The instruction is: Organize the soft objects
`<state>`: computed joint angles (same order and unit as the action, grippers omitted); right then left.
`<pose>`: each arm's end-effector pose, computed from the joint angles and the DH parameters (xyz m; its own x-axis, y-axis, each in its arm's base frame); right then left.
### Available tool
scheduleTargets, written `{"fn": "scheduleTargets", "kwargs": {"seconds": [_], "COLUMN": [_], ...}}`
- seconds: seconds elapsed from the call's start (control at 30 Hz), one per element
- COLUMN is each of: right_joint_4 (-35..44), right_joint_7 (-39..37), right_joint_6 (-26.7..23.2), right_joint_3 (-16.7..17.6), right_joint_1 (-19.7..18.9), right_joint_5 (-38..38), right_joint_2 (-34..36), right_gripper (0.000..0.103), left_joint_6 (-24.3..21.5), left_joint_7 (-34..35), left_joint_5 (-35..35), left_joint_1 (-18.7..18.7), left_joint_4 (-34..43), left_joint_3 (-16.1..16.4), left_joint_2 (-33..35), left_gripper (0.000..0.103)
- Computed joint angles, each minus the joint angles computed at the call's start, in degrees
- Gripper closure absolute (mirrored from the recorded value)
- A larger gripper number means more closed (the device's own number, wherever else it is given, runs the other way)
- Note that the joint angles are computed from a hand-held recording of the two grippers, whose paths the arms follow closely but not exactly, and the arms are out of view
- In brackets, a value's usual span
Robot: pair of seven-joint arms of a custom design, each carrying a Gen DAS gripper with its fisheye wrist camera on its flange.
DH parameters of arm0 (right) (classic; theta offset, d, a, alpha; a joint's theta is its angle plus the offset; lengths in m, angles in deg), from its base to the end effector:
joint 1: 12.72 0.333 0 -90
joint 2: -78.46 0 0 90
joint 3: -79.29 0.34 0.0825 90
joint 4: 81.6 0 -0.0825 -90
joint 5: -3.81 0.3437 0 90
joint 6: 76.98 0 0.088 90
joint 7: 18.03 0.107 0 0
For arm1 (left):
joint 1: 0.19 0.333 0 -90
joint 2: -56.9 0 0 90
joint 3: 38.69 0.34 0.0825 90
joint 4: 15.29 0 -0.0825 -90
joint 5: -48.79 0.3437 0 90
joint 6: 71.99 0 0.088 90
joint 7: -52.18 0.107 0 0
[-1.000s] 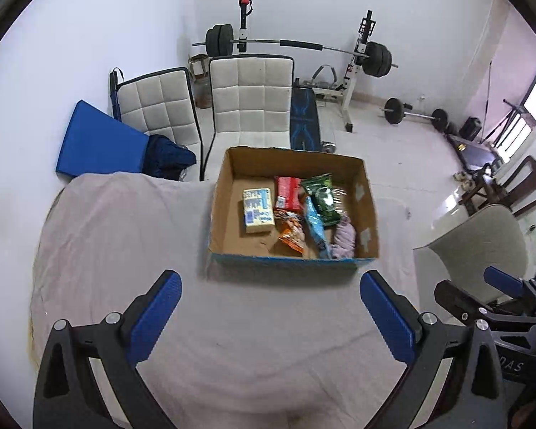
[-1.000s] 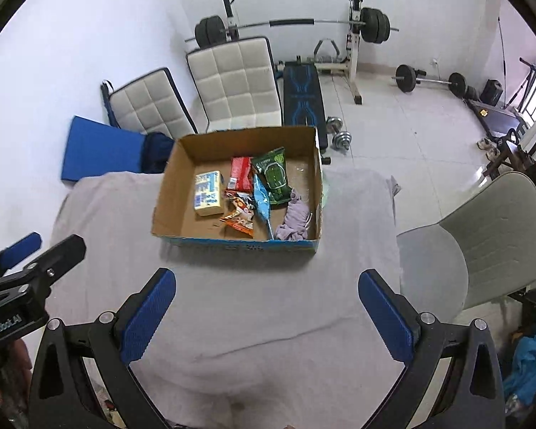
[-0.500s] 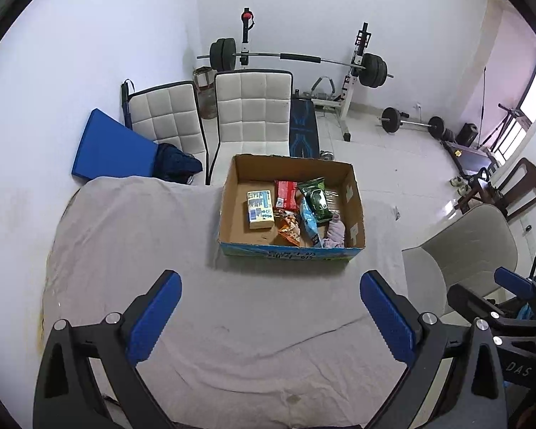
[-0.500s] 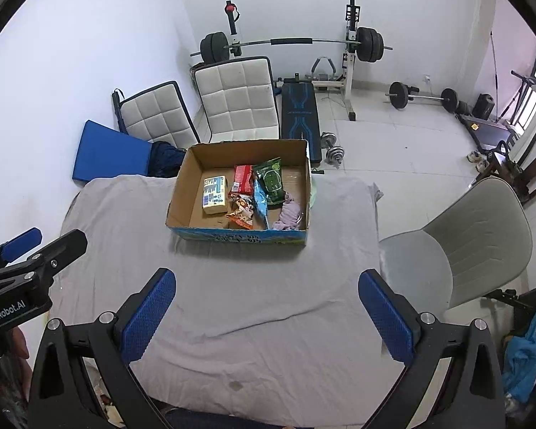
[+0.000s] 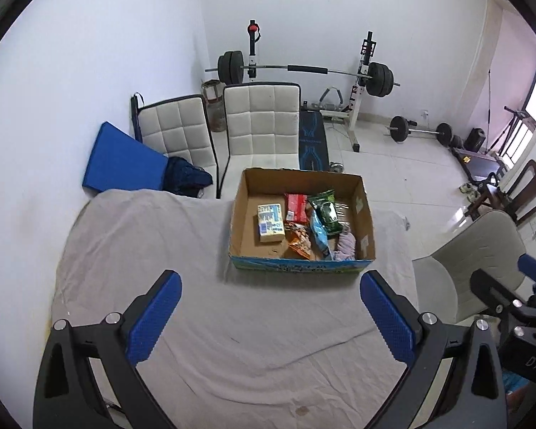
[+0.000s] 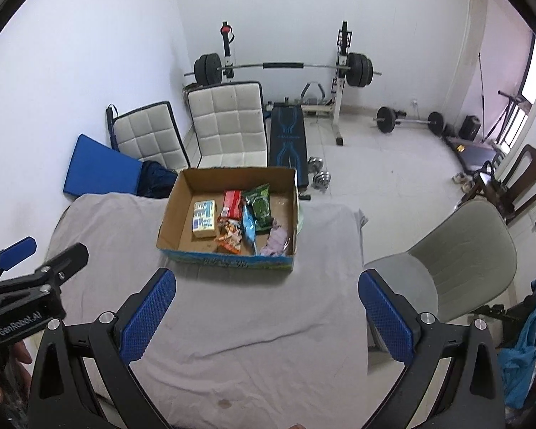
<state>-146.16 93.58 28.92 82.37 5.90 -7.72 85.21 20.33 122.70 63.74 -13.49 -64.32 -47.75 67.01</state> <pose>0.5214 0.1871 0.8126 0.0062 -0.9993 -0.0371 -0.8066 0.0169 -0.5908 0.4997 -0.1595 0.8622 0.0282 -0.9996 -0.0005 -0.8133 -0.0227 -0.5814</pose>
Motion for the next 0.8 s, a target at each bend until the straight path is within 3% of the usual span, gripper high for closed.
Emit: {"fn": "scheduleTargets", "kwargs": {"seconds": [0.37, 0.8], "right_joint_4": [3.9, 2.2], "right_joint_7": [0.8, 1.3], "right_joint_6": [-1.2, -0.2], "right_joint_3": [-1.1, -1.6], "right_joint_1": [0.1, -0.3], "right_joint_5": [-1.5, -1.3], "right_joint_2": [3.6, 4.1], "right_gripper": [0.0, 0.0], "left_joint_6": [1.4, 0.9], "left_joint_7": [-0.6, -0.9], "left_joint_5": [1.6, 1.6], "left_joint_1": [-0.5, -0.5], "left_joint_4": [1.0, 1.4], "left_joint_3": [0.3, 0.8], "left_joint_2": [1.3, 2.3], "left_gripper": [0.001, 0.0]}}
